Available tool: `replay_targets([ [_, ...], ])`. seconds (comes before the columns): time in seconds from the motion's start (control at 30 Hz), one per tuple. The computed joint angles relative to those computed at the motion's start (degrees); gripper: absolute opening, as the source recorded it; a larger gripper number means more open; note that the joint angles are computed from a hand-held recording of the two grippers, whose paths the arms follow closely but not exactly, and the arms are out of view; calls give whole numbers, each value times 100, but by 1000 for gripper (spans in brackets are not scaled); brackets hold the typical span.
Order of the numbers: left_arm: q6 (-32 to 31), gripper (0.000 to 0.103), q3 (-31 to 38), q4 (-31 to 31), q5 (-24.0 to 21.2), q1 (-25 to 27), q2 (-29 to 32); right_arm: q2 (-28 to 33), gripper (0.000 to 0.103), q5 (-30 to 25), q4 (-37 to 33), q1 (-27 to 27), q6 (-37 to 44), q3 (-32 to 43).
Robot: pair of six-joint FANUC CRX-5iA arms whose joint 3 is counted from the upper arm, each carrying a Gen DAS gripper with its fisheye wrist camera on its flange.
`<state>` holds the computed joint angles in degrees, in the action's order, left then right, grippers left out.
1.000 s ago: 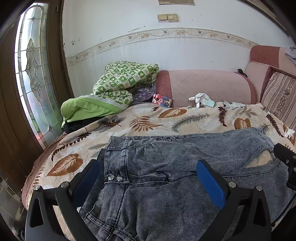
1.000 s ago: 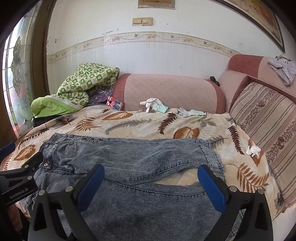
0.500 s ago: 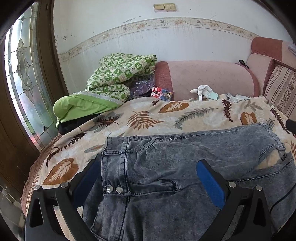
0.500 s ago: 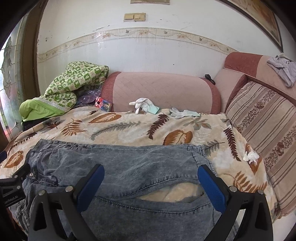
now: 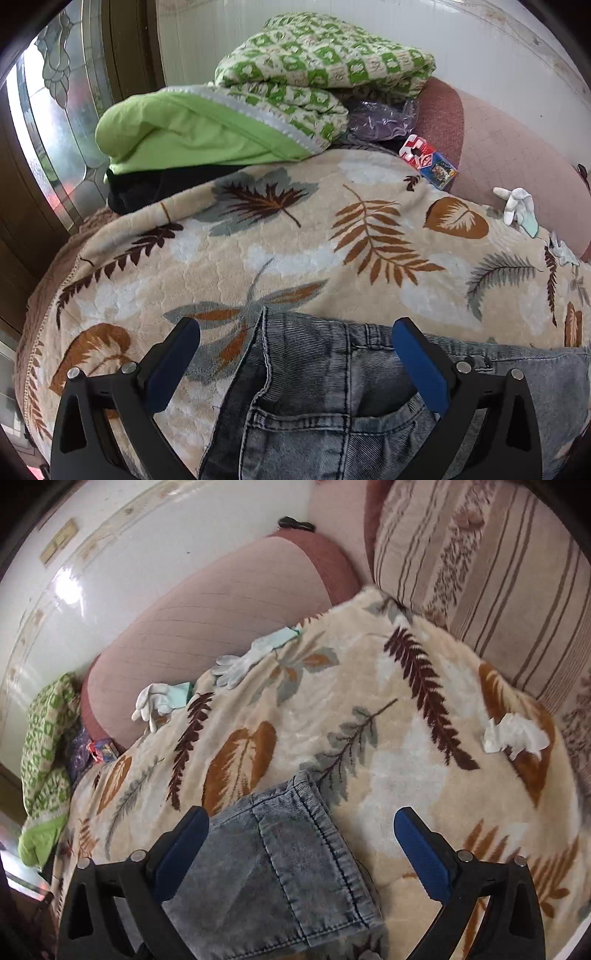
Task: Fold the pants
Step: 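Lower both grippers onto the jeans and pinch the denim edges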
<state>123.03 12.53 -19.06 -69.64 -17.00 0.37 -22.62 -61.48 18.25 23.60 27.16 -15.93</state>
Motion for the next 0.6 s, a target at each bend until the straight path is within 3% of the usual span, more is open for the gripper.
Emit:
replay_targets([
  [0.17,-229,97,-229,572,137,519,168,680,94,161,-649,-437,565,323],
  [0.27,-465,79,-475,1129,358,842,170,1000,89,209,-870,-497,842,503],
  [0.37,-758,63,-697,1616,523,1043,205,1348,84,93,-654,-414,908,623],
  [0.43,-822,56,-757,1702,581,1069,244,1558,73,-52,-758,-430,1107,744],
  [0.47,-816,54,-747,1611,624,1025,238,1637,72,-85,-784,-433,1181,767],
  [0.5,-885,46,-740,1610,646,1016,246,1614,69,-25,-571,-339,1110,656],
  [0.6,-1183,23,-982,2041,921,1191,151,1539,34,-25,-284,-202,1009,551],
])
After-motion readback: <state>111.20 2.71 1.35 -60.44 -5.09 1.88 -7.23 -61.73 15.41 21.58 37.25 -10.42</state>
